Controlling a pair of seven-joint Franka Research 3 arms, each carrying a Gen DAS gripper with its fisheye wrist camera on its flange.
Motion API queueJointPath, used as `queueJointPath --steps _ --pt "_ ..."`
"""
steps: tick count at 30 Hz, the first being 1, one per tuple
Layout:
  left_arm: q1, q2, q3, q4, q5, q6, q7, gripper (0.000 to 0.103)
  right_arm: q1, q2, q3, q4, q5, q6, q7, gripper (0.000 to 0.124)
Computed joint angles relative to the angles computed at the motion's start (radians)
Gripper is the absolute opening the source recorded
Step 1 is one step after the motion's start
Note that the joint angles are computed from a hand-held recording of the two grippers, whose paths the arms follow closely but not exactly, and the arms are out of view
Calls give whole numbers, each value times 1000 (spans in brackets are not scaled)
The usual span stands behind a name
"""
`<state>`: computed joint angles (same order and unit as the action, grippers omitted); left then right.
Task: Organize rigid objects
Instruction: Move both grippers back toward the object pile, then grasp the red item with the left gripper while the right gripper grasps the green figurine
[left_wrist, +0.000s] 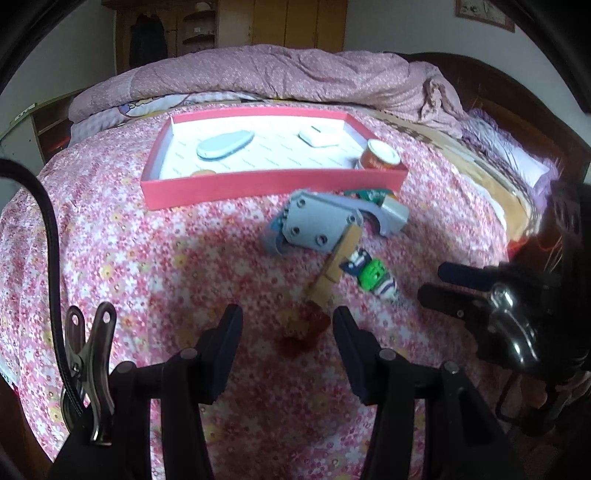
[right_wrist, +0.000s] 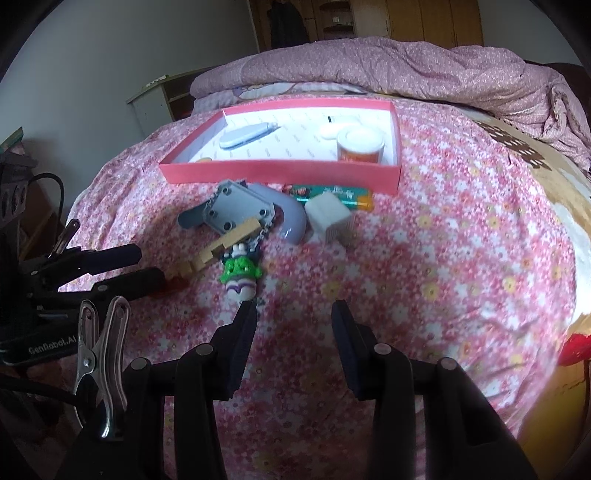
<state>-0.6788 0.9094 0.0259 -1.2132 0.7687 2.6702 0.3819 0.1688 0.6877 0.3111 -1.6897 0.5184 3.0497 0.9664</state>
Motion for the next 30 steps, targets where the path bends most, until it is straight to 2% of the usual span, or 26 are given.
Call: queueJointPath --steps 7,12,16,20,26,30 --pt "-8 31 -4 38 -7 -17 44 52 0 10 -4 4 0 -12 9 43" --pt "-7 60 -14 75 -27 -37 92 36 -2 15 1 5 -1 0 3 43" --pt "-19 62 3 75 -22 -38 81 23 -17 20 21 2 4 14 -7 43" --pt "-26 48 19 54 -10 -30 44 23 -22 20 27 -2 4 21 -11 43" --pt "-46 -4 62 -16 59 -41 -83 23 -15 16 20 -5 -1 20 3 43" --pt "-39 -16 62 -37 99 -68 -159 23 -40 19 57 7 14 0 -18 43"
